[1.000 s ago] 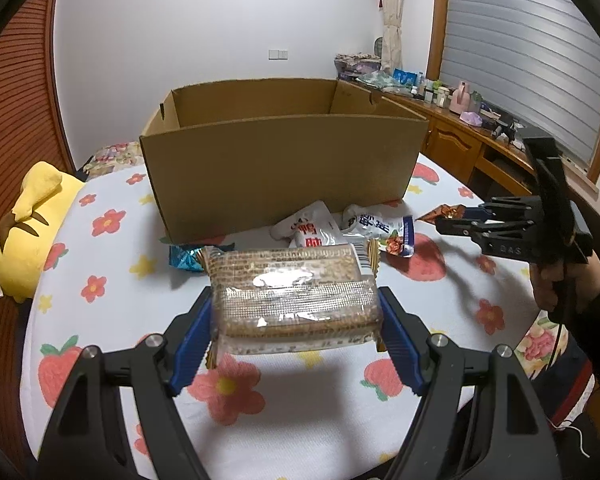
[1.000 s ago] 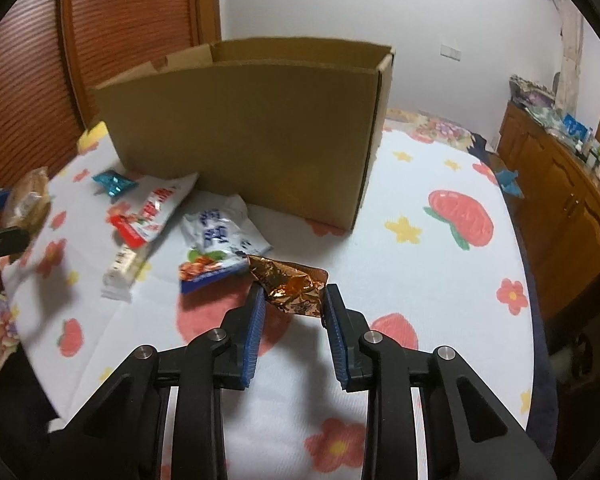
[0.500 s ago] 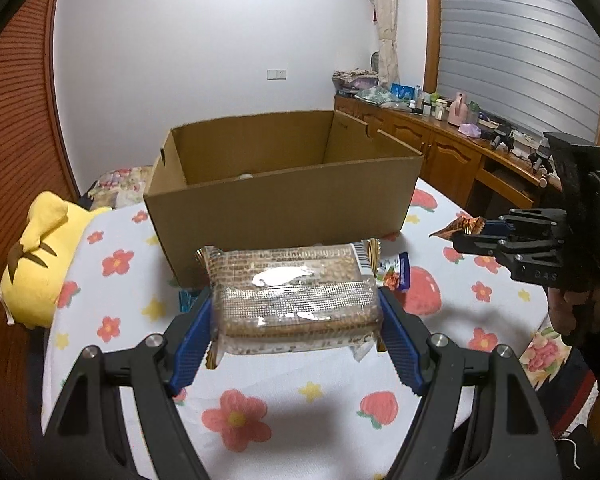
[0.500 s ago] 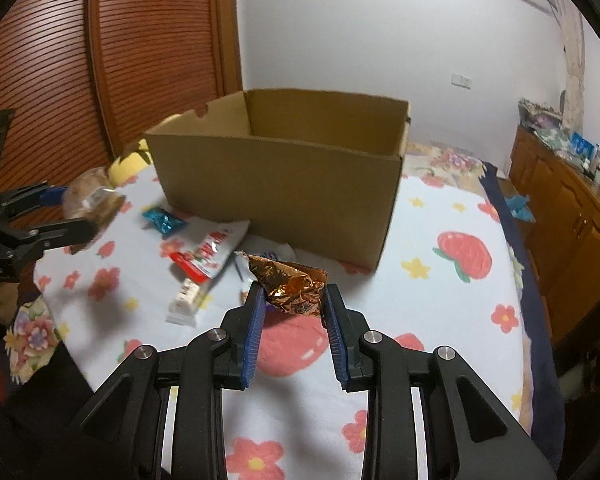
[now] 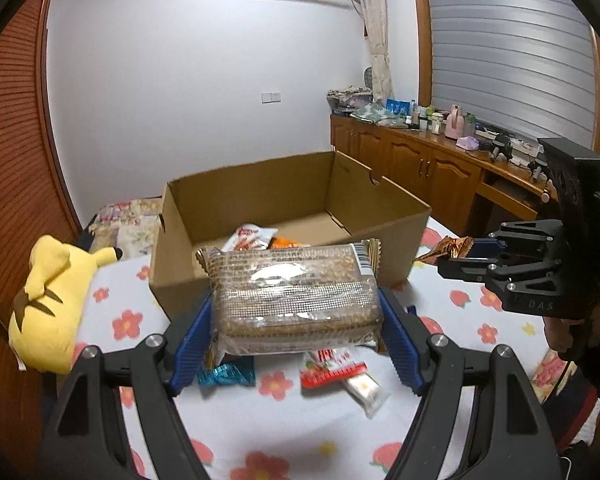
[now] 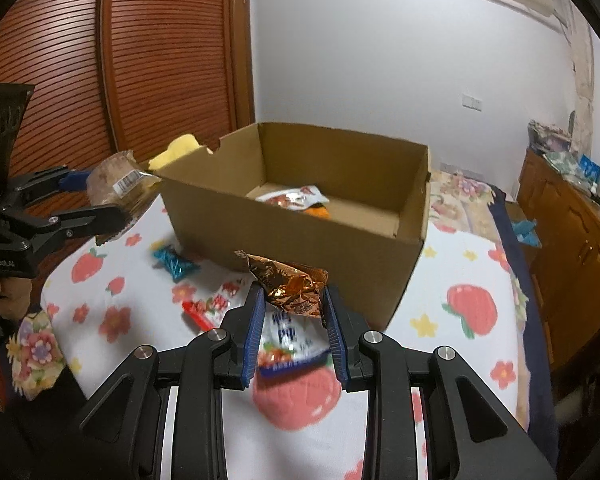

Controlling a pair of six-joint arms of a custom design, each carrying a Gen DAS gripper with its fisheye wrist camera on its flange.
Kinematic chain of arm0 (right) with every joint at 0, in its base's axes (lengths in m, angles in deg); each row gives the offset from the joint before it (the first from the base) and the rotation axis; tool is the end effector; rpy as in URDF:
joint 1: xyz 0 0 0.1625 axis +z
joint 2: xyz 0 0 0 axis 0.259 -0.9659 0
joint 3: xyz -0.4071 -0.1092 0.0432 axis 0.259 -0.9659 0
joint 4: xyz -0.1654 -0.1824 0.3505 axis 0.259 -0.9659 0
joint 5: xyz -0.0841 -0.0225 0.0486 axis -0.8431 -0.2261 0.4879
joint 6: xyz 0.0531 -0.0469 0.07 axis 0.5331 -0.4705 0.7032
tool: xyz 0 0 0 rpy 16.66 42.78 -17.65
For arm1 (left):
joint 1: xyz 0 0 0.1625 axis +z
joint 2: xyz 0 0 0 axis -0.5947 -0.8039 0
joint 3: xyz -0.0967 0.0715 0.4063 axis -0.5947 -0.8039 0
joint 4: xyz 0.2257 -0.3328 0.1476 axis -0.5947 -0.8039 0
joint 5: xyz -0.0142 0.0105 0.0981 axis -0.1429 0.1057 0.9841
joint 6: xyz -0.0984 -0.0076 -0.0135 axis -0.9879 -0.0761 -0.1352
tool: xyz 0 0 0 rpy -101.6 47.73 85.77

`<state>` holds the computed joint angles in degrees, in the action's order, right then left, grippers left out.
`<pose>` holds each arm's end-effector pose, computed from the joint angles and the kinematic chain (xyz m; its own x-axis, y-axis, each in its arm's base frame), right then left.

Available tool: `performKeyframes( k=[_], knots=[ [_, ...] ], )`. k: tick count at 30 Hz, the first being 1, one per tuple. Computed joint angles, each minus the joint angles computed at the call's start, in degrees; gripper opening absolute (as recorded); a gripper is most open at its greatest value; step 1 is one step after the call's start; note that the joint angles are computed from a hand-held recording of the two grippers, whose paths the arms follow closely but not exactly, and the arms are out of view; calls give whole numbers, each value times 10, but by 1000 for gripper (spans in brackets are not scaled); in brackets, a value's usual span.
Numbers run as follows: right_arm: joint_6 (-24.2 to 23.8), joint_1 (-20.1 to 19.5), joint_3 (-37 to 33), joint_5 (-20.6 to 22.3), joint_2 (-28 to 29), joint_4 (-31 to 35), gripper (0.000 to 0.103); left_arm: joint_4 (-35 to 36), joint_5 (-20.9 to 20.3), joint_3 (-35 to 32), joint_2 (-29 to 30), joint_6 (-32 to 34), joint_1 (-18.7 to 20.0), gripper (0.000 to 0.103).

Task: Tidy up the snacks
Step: 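Carry the biscuit pack and copper candy over the box and open both grippers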

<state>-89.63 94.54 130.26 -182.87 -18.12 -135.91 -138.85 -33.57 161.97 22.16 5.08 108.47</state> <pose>0.3191 -0.6884 0.0439 -0.6877 -0.0869 0.7208 -0.6132 0.6010 -0.5126 -0.1002 -0.7776 0.2938 -0.4760 0.7370 -0.4798 0.8774 0.3607 -0.3163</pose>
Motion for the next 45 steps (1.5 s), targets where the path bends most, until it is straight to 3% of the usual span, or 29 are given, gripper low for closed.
performKeyframes(
  k=[21, 30, 42, 45],
  knots=[
    [-8, -30, -152, 44, 32, 101, 29, 97, 21, -245, 161, -15, -9, 78],
    [5, -46, -183, 47, 42, 140, 30, 123, 30, -293, 199, -19, -5, 78],
    [21, -51, -188, 52, 46, 153, 32, 128, 32, -304, 209, -14, -6, 80],
    [24, -51, -187, 52, 44, 151, 37, 132, 33, -309, 213, -18, -5, 80]
  ],
)
